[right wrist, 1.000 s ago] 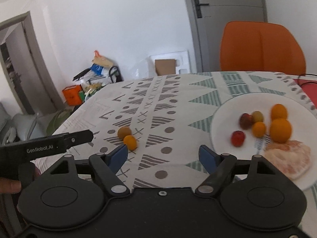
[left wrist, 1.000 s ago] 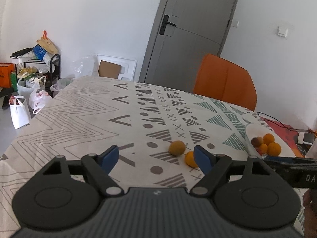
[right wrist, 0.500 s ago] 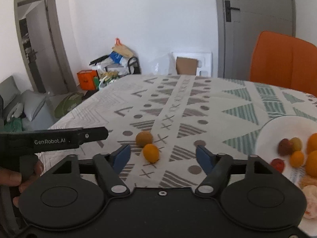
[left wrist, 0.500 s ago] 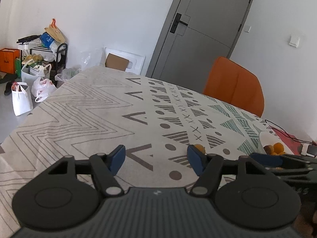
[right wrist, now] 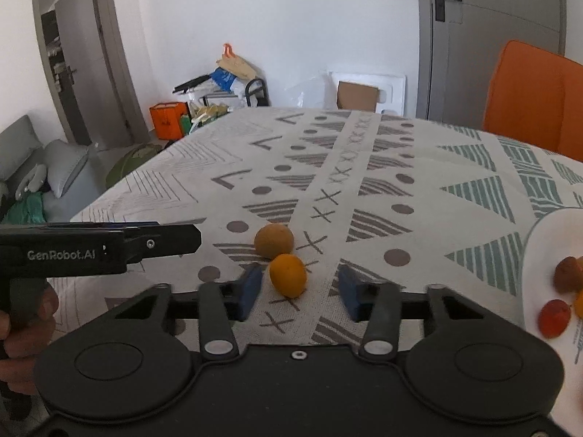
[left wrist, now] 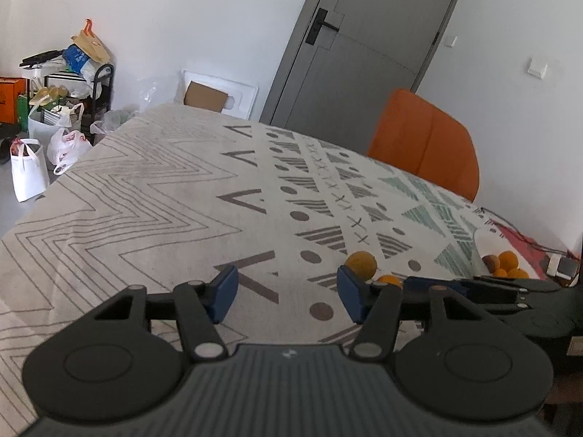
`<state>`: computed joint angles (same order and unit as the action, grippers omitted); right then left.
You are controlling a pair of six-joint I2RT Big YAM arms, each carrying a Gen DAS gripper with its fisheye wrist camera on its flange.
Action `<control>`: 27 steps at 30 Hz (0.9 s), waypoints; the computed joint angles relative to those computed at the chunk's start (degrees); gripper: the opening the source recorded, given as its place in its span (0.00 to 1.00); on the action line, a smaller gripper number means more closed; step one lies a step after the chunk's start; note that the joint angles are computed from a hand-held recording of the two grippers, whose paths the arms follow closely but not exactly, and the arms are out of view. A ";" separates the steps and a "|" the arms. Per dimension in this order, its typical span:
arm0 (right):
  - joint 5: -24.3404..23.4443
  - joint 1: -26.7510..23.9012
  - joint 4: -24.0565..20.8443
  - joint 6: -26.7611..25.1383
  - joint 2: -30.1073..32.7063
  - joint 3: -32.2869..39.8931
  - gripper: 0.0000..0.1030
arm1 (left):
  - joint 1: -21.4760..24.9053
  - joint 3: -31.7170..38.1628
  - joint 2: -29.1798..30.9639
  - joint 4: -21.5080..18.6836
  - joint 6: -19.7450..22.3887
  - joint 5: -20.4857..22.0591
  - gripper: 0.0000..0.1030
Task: Organize fruits
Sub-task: 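Close the right gripper on one apricot while the left closes on the other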
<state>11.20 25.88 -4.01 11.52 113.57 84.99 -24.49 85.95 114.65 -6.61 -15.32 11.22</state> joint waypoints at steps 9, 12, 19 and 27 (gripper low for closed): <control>-0.51 -0.14 2.32 0.14 -2.22 -3.10 0.19 | -0.84 2.05 0.18 -1.66 1.60 0.62 0.57; 0.12 -0.26 3.08 0.96 -3.40 -4.67 0.19 | -1.41 2.96 0.57 -2.20 2.23 1.14 0.53; 2.95 -0.58 7.32 5.46 -7.83 -10.79 0.19 | -2.67 8.46 3.26 -8.95 4.80 2.50 0.46; 6.91 -1.57 9.81 9.10 -12.38 -17.50 0.19 | -3.91 12.34 5.49 -9.98 6.43 1.66 0.38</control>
<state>18.11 24.31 5.80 20.63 101.19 67.49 -28.40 98.29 120.15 -16.58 -8.89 12.88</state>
